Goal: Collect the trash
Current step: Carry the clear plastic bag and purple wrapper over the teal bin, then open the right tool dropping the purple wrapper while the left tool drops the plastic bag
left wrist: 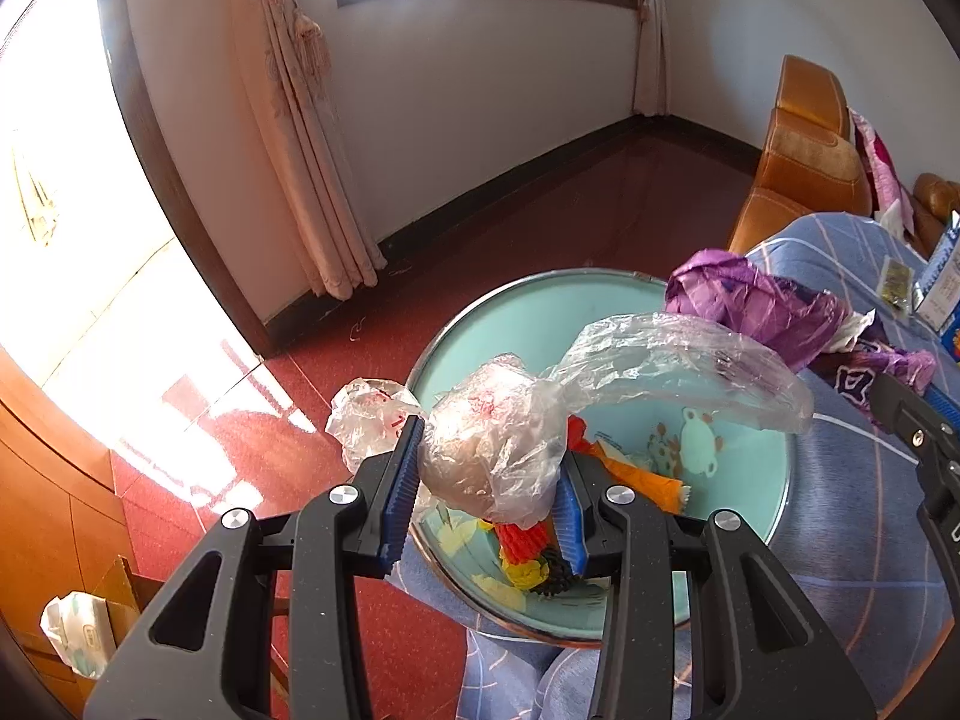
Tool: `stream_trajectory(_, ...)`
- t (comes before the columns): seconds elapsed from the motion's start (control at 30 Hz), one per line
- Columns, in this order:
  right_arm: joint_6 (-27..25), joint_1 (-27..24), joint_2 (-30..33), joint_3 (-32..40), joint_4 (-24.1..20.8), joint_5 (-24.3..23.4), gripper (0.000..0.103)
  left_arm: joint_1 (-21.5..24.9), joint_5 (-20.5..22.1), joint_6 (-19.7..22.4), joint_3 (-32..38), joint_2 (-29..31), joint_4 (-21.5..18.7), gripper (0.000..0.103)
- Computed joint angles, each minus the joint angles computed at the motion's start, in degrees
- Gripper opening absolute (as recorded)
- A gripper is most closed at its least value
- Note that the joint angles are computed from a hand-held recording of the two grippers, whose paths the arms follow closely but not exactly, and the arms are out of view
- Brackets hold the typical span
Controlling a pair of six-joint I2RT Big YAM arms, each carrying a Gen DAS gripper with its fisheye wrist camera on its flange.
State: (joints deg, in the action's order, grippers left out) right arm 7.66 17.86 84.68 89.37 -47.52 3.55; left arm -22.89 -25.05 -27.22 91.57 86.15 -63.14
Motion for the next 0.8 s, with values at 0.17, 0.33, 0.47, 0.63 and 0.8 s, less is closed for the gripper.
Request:
stream_trajectory(0.17, -0.6, 0.3, 2.3, 1.3, -0.4, 1.1, 0.021, 0.3, 0.4, 1.2, 1.5, 2.5, -0.4, 0.039)
stream_trajectory(0.33, -1.3, 0.6, 4.0, 1.9, -0.9, 1.5, 0.021, 0.7, 1.1, 2.1, 3.0, 4.6, -0.6, 0.039)
stream_trajectory(0.47, -2.2, 0.9, 5.8, 3.3, -1.7, 1.5, 0.021, 1.1, 1.2, 3.7, 3.6, 5.6, -0.3, 0.039)
stream_trajectory(0.63, -2.6, 1.1, 7.8, 5.1, -2.9, 1.1, 0.021, 1.7, 2.5, 5.2, 4.2, 7.1, 0.1, 0.039)
stream_trajectory(0.8, -3.2, 1.3, 9.5, 6.5, -4.0, 0.0, 0.021, 2.4, 3.6, 6.7, 4.0, 8.1, 0.6, 0.039)
